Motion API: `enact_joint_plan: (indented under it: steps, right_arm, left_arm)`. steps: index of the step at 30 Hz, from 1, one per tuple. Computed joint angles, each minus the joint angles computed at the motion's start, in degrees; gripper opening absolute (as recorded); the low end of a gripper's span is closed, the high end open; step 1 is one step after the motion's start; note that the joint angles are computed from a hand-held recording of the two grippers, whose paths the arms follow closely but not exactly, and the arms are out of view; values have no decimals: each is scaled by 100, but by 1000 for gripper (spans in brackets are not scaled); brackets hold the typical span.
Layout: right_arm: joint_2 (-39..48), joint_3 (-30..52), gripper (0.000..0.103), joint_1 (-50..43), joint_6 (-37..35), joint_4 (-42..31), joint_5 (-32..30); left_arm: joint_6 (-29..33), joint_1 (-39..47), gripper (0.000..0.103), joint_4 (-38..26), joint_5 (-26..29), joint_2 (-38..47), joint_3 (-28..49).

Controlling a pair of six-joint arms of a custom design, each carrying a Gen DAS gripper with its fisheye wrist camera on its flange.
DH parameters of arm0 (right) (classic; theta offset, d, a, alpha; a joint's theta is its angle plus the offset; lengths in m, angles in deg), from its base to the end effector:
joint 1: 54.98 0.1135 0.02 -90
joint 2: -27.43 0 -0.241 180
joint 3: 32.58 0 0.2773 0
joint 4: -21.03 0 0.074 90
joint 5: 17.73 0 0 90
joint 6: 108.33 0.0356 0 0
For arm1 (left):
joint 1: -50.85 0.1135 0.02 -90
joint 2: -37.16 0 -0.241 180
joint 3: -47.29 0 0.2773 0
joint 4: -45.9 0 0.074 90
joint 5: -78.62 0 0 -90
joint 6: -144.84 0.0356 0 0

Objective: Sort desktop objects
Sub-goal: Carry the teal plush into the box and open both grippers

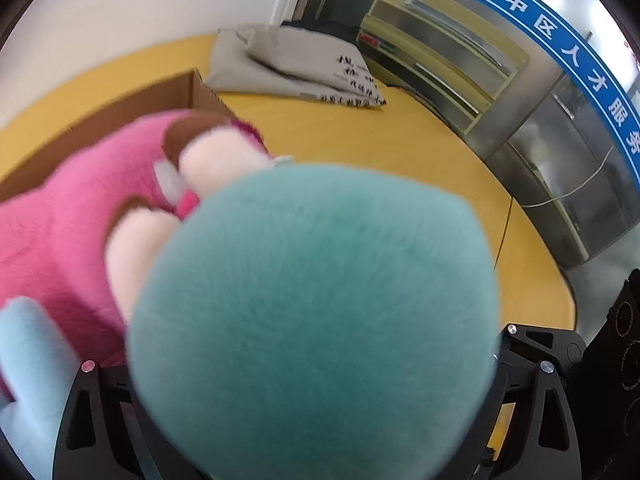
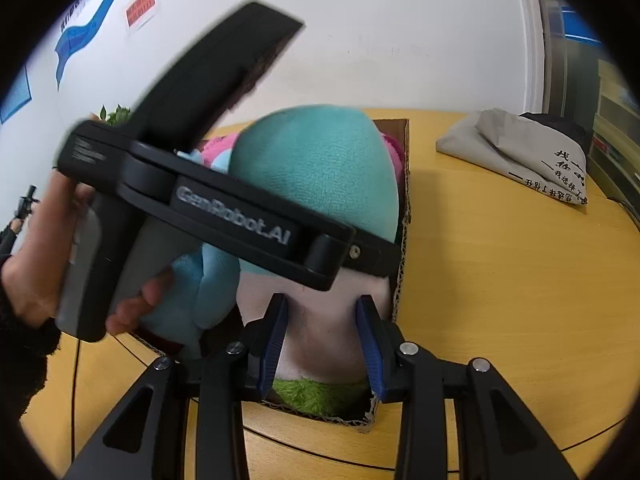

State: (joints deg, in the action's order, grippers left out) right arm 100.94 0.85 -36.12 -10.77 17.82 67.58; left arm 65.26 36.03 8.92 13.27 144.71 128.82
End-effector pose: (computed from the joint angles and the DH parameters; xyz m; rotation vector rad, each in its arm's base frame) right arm 0.2294 0.0815 0.0910 -0.2722 2.3302 0.3250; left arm 0.3734 -0.1141 0.1269 0.7085 2.5338 -0.5979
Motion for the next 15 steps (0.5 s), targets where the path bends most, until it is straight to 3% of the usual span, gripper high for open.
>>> enact_joint_plan:
  steps: [4, 7, 9, 11, 15]
  right_arm:
    - [339, 228, 35, -62, -75, -73, -90]
    - [431, 264, 35, 27, 22, -43, -23]
    - [344, 228, 35, 8, 76, -86, -75]
    - [258, 193, 35, -12, 129, -129, -129]
    - [-25, 106, 35, 61, 164, -330, -89]
  left_arm:
    - [-195, 467, 98, 589, 340, -1219, -631]
    - [-255, 527, 103, 846, -166, -1784, -773]
    - [69, 272, 103, 565, -673, -1566, -553]
    - [347, -50, 102, 610, -1536, -1173, -434]
    - [168, 120, 103, 877, -1715, -604, -109]
